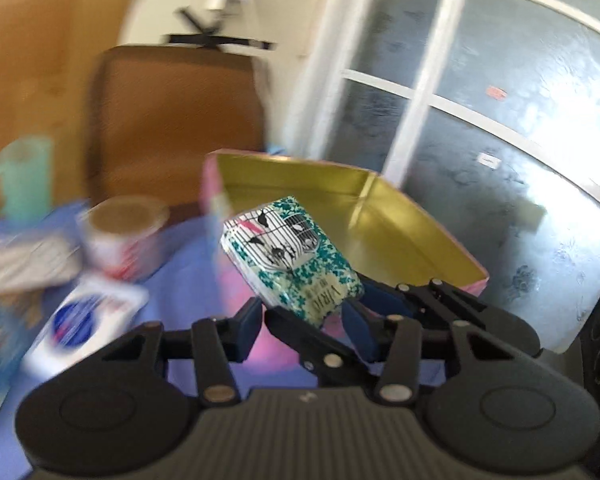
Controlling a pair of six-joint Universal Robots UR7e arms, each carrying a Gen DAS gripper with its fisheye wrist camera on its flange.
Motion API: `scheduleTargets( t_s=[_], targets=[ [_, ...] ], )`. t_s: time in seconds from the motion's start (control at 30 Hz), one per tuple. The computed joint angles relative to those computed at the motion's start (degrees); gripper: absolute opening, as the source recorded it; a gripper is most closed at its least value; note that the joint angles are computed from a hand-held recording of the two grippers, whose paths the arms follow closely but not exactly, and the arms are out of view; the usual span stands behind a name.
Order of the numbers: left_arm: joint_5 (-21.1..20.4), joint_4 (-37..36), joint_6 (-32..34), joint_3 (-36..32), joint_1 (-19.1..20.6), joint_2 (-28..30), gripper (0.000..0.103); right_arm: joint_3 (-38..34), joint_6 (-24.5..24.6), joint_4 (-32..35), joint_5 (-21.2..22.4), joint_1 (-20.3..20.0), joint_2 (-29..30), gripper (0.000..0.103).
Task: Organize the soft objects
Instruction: 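Carry the tissue pack into the pink tin and open the left gripper, then grasp the blue plastic case with the left gripper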
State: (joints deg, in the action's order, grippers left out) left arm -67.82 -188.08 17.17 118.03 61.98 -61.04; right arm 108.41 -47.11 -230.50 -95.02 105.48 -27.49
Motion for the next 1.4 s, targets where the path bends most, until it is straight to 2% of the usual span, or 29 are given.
scheduleTargets(
  t_s=[0.13,0.2,0.23,0.27,0.3,0.33,0.37,0.43,0.53,0.57,0.67,0.73,0.83,0.93,1.07,1.13,1.2,1.27,1.33,1.4],
  targets=[
    [2.28,-2.12,2.55,-5.08,-1.57,6.93,0.051,-3.45,3.38,-0.49,-3.65,-1.63,-0.56,0.054],
    [3.73,-2.82,2.4,-6.39,-1.87,8.65,0.056,-5.86,4.68,1.41,-6.42,-2.12,-0.41,0.058],
    [4.12,-3.03,1.63,-6.27,-1.87,8.54,0.061,-6.09,4.63,1.9,-6.75,-2.62,-0.69,0.066],
    [2.38,-2.98,0.96,-5.74,-1.36,7.68,0.07,-6.4,4.52,2.0,-7.38,-2.99,-0.82,0.076],
    [-0.31,-3.67,0.68,-4.85,-0.73,6.51,0.075,-6.59,4.41,1.05,-7.69,-3.26,-0.73,0.084],
    [-2.9,-4.48,0.96,-3.62,-0.2,5.06,0.08,-6.14,4.15,-0.23,-6.41,-3.89,-1.09,0.097],
    [-4.23,-5.78,1.47,-2.2,-0.26,3.71,0.081,-5.71,3.77,-1.24,-3.49,-4.64,-1.6,0.102],
    [-3.59,-9.72,3.17,0.67,-1.22,1.73,0.079,-4.2,-0.52,-5.51,5.31,-6.11,-1.74,0.102],
    [0.0,-16.86,6.13,3.38,-3.06,0.33,0.083,-9.84,-14.16,-17.91,11.64,-6.02,4.57,0.103],
    [1.54,-18.32,6.32,3.98,-3.48,-0.19,0.083,-12.04,-16.65,-19.35,12.93,-6.07,6.02,0.103],
    [4.47,-20.89,4.87,6.73,-3.39,-3.28,0.083,-18.43,-20.38,-15.76,11.43,-5.9,8.53,0.103],
    [7.12,-22.8,3.96,8.56,-2.79,-5.19,0.084,-21.98,-22.52,-13.24,6.39,-5.25,10.17,0.103],
    [13.25,-24.22,1.64,12.37,-1.81,-9.33,0.084,-24.42,-23.37,-7.4,2.31,-4.46,9.98,0.102],
    [20.88,-24.31,-2.14,16.21,-1.24,-13.51,0.084,-22.83,-23.17,-4.24,3.78,-4.53,9.05,0.099],
    [28.38,-23.62,-7.58,20.11,-0.73,-18.44,0.084,-25.99,-21.59,1.39,3.73,-4.32,9.72,0.083],
    [31.82,-23.51,-9.18,21.62,-0.58,-20.15,0.084,-26.88,-20.34,1.55,4.12,-4.51,10.28,0.083],
    [33.14,-23.72,-9.94,22.26,-0.01,-21.17,0.084,-28.47,-18.31,3.7,3.75,-4.39,10.71,0.083],
    [33.25,-23.89,-10.38,22.82,0.47,-22.27,0.084,-29.08,-18.26,3.99,3.78,-4.16,11.2,0.085],
    [32.33,-24.82,-9.55,23.07,1.31,-22.78,0.084,-30.23,-19.68,-0.48,3.73,-3.8,13.04,0.088],
    [31.17,-24.99,-8.77,22.92,2.38,-22.65,0.084,-29.82,-18.75,-6.85,5.13,-3.36,14.05,0.093]
  ],
)
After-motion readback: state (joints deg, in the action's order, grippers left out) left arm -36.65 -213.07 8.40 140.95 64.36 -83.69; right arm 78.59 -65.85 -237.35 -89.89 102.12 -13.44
